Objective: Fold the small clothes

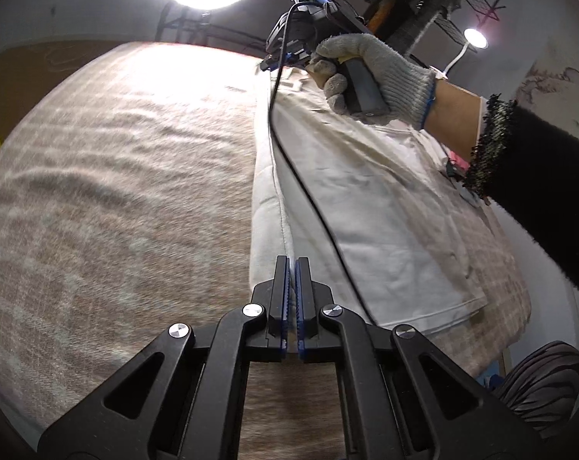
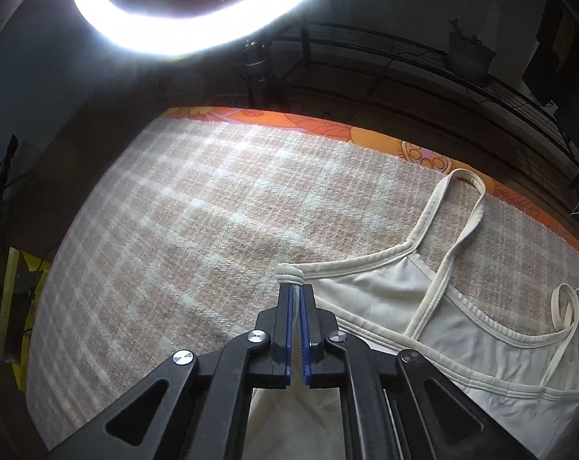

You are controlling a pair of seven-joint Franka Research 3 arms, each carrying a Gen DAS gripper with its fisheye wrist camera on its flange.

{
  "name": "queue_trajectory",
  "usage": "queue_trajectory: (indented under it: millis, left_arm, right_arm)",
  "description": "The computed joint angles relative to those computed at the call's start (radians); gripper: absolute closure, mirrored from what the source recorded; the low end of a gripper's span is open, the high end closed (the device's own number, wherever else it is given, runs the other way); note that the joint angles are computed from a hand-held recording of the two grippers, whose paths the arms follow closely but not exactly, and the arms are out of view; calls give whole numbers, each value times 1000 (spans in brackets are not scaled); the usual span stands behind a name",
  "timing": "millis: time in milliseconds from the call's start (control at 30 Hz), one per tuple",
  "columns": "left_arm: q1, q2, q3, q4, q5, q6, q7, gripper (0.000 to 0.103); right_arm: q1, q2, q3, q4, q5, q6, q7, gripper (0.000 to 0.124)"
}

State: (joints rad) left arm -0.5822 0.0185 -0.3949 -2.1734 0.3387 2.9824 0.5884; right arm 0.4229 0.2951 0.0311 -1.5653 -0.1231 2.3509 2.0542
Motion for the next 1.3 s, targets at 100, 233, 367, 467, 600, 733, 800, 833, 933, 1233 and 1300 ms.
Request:
queue_trajectory:
  millis: [100, 233, 367, 467, 600, 733, 800, 833, 933, 1233, 1300]
  left_arm:
    - [-9, 15, -12, 33, -35, -4, 57, 103]
    - [-28, 48, -22, 98, -37, -28, 117, 103]
    - [-48, 95, -42, 165, -60, -45, 192, 103]
    - [-54, 151, -68, 228, -113, -78, 286, 103]
    - [-77, 228, -85, 328, -150, -154, 385, 103]
    - [-110, 224, -53, 334, -136, -178, 363, 103]
    - [-132, 190, -18, 299, -78, -184, 294, 103]
    - [-144, 173, -1, 286, -33, -202, 255, 102]
    - [-163, 139, 16, 261, 102, -274, 181, 93]
    - [-167, 106, -16, 214, 279, -333, 100, 70]
    - [-174, 123, -17, 232, 317, -354, 91, 70]
  right_arm:
    - [-18, -67, 0, -82, 12, 55, -16, 123]
    - [-59, -168, 5, -201, 53, 118, -37, 123]
    - [-102, -261, 6, -321, 65, 178, -43, 123]
    - [-136, -312, 9, -396, 57, 196, -43, 123]
    - [-177, -345, 12, -456, 62, 220, -31, 124]
    - [-198, -355, 12, -494, 129, 249, -67, 123]
    - [-189, -359, 11, -517, 256, 279, -174, 121]
    - [-190, -358, 16, -520, 251, 279, -188, 111]
    - [-189, -351, 19, -523, 302, 280, -217, 74]
    - [-195, -373, 8, -545, 516, 270, -386, 75]
    - [-205, -410, -1, -559, 512, 260, -403, 75]
